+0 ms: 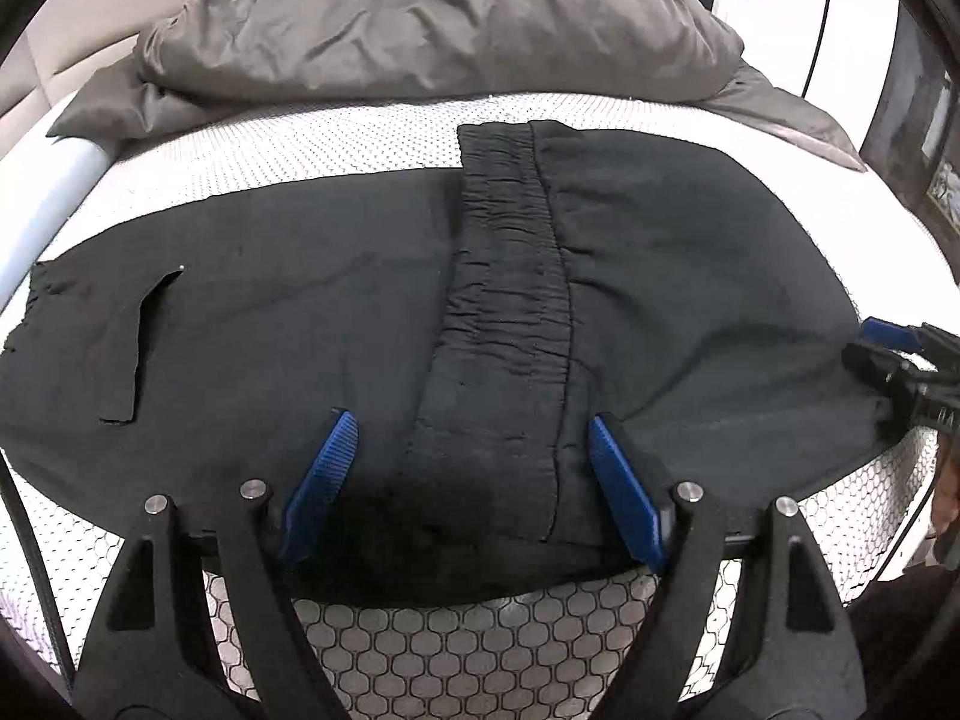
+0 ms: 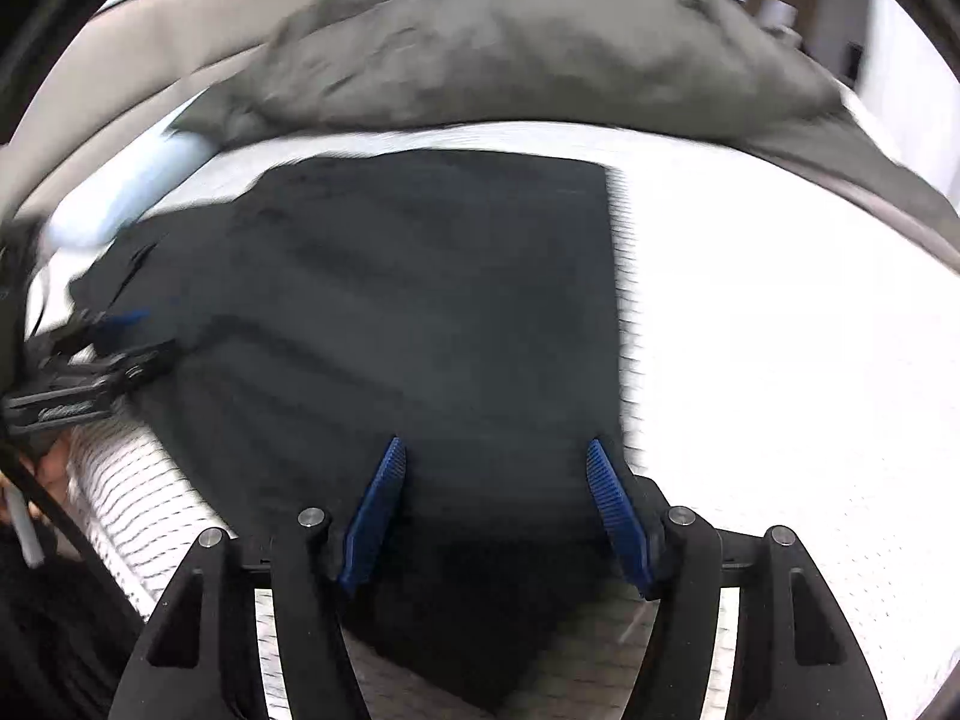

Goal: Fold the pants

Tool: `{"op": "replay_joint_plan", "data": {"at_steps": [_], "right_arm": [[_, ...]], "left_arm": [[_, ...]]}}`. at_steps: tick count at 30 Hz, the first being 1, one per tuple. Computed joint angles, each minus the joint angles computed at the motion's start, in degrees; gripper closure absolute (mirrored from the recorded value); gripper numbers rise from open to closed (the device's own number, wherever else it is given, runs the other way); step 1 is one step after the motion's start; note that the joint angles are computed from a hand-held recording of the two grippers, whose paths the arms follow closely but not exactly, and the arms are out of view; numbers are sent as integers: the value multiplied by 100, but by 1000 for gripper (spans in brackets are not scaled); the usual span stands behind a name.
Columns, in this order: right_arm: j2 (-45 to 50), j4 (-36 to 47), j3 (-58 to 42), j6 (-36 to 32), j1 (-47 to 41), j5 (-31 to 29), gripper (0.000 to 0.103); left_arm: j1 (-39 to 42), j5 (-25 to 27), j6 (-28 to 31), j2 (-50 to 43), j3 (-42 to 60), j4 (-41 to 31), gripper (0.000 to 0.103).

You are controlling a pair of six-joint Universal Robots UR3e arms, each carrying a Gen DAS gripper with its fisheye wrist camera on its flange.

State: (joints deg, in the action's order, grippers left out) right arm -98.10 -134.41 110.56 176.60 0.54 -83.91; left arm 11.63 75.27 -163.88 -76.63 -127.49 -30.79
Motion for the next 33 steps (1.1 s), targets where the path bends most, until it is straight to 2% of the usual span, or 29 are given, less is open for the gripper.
{"op": "replay_joint_plan", "data": {"at_steps": [2,5,7,9,10,11,15,18,20,22,24,25,26,28,30,31,33], "right_arm": [[-132,43,65,-4,-179,189,35],[-392,-264,133,177,-478,662,35],[5,-263,-396,360,-322,503,35],[586,-143,-1046,427,-115,457,35],[918,-105,-1382,454,45,457,35],[1294,-36,-1771,389,251,392,35],[2516,673,-3124,78,823,375,35],[3079,947,-3553,-127,1242,-418,35],[3058,892,-3475,-192,1248,-555,35],[2905,866,-3349,-175,1216,-1018,34],[2755,856,-3176,-106,1027,-1190,34],[2582,790,-2920,-41,820,-1216,33],[2467,738,-2744,-12,683,-1157,28],[2059,585,-2206,90,169,-490,28],[1794,437,-1915,91,17,-432,28],[1577,354,-1717,85,-39,-423,28],[1067,504,-1345,-122,-324,108,28]], "left_arm": [[-41,78,-19,20,41,-26,25],[211,-249,-40,397,126,-330,25],[224,-297,-189,371,362,-229,25],[-104,115,-611,-179,926,79,25],[-197,109,-715,-472,1230,77,25],[-273,58,-775,-774,1524,33,25],[-937,851,-883,-2073,2602,-379,25],[-859,656,-893,-2420,2789,-458,23],[-743,485,-747,-2348,2664,-390,22],[-587,358,-598,-2209,2516,-376,22],[-403,239,-486,-2017,2268,-319,22],[-379,387,-521,-1943,2174,-243,22],[-291,483,-489,-1832,2021,-163,21],[75,172,-410,-1491,1762,-337,22],[257,359,-534,-1160,1533,-422,26],[443,219,-496,-915,1385,-577,27],[1115,-684,-169,-180,949,-1194,27]]}}
